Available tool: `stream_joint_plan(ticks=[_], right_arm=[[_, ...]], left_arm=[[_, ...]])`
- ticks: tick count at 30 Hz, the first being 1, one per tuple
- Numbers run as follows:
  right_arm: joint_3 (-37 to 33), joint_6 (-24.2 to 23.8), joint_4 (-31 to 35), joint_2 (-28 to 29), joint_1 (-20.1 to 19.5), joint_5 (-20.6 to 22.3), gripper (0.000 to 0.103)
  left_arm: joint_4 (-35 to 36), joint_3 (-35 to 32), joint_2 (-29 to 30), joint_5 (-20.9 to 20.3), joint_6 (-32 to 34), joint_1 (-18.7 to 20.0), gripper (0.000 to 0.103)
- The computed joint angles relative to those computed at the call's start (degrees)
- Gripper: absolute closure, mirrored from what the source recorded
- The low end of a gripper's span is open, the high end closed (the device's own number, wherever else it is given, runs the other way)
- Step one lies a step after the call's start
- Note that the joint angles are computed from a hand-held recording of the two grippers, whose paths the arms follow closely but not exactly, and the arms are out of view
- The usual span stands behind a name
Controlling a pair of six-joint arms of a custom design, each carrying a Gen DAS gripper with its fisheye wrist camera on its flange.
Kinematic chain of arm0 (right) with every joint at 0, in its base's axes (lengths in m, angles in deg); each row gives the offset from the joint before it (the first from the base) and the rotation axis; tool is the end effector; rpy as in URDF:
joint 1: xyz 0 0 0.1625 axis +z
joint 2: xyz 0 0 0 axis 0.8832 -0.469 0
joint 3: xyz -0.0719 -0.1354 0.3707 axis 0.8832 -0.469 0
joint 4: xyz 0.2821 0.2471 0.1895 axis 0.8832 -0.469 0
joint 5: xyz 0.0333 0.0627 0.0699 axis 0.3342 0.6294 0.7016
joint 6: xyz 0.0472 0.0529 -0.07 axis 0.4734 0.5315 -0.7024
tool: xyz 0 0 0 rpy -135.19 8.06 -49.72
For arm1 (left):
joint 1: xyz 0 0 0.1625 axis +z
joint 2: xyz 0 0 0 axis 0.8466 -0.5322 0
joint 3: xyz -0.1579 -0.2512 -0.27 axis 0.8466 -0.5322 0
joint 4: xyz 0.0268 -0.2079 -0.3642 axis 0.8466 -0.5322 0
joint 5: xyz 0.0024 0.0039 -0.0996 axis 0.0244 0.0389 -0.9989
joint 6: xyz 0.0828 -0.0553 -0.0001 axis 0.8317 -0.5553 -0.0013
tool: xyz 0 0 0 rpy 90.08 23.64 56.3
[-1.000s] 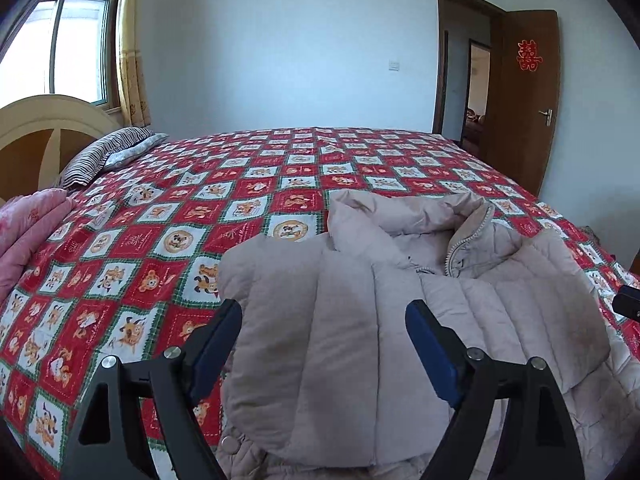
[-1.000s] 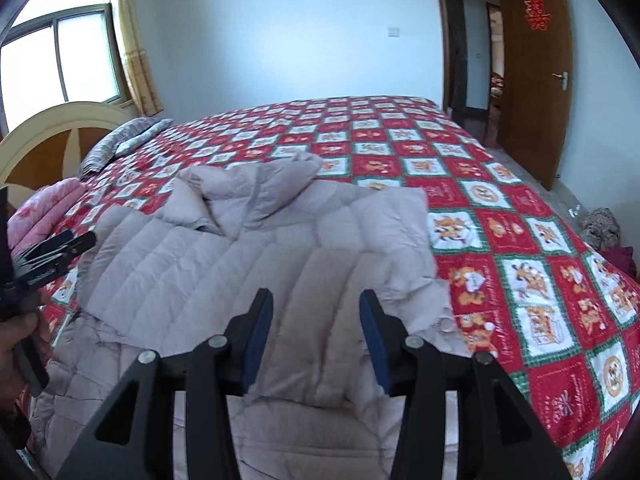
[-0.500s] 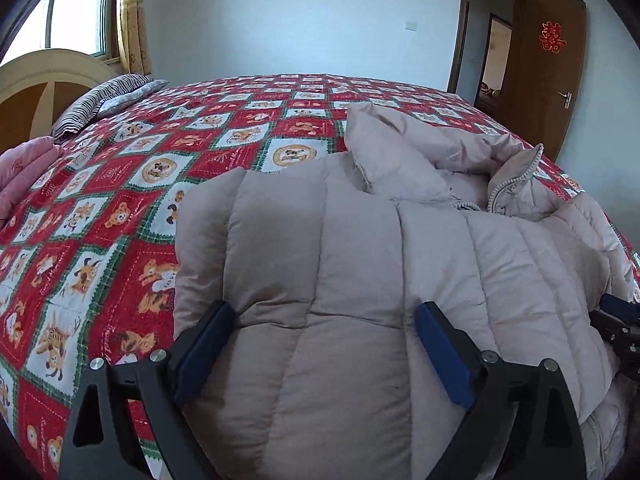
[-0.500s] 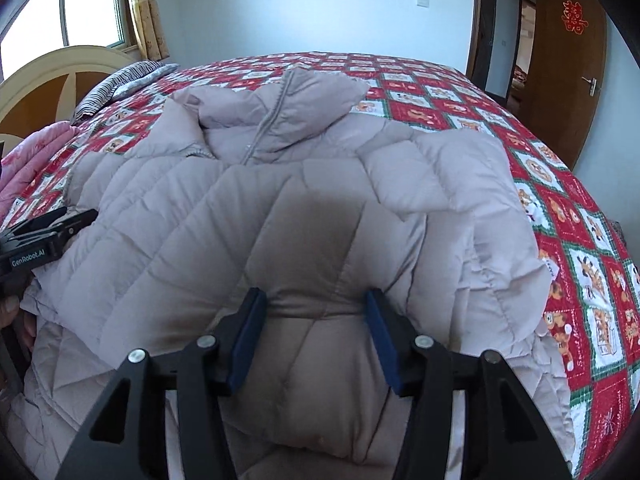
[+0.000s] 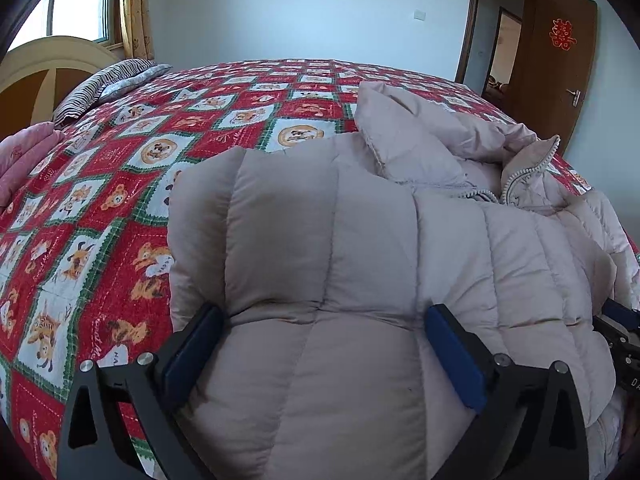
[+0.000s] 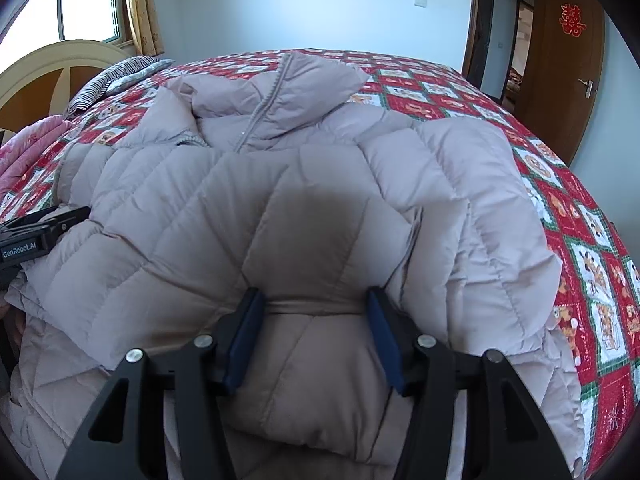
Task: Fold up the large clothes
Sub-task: 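Smooth the folded sleeve flat with the left gripper, then grasp the jacket hem with the right gripper and lift it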
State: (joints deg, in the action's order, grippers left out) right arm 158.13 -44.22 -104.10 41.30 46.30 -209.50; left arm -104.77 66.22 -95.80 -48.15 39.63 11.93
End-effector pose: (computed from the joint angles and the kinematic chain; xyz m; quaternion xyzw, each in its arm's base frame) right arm 0.3036 -0.6929 0.0497 0.2055 -0.8684 0.3095 0.3285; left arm -0.0463 -0.7093 0.2604 0.1247 0.8692 -0.3509 0.3253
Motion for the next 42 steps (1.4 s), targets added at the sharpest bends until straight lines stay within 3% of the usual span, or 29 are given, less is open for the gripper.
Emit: stream_joint_plan(ticks=[23, 26, 28, 32, 34, 37, 42], right_arm=[[-1.4, -1.7, -1.6, 1.7, 0.3, -2.0, 0.046], [-1.5, 0.0, 2.7, 0.4, 0.3, -1.0, 0.044], [-1.3, 1.5, 7.3, -1.4, 0.4, 0.4, 0.037], [-1.6, 1.0, 7.7, -3.8, 0.8, 3.7, 0.031], [-4.0, 0.8, 8.6, -3.7, 1.0, 5.0, 0.028], [-11.6, 3.0, 14.1, -1.2, 0.6, 6.7, 0.025], [-29.2, 7.2, 23.1, 6.7, -0.9, 7.8, 0.025]], left_arm=[[0.1, -0.2, 0.5, 1.3, 0.3, -0.2, 0.001], [3.8, -0.5, -0.8, 1.6, -0.9, -0.8, 0.001], [5.7, -0.9, -1.7, 2.3, -0.4, -1.6, 0.001], [0.6, -0.9, -4.0, -1.2, 4.3, -3.7, 0.001], [0.9, -3.8, -3.5, -3.9, 5.2, -4.3, 0.001], [7.4, -11.9, 0.1, -7.5, 3.4, -3.7, 0.001], [15.6, -28.6, 11.4, -5.9, 4.4, -1.5, 0.001]])
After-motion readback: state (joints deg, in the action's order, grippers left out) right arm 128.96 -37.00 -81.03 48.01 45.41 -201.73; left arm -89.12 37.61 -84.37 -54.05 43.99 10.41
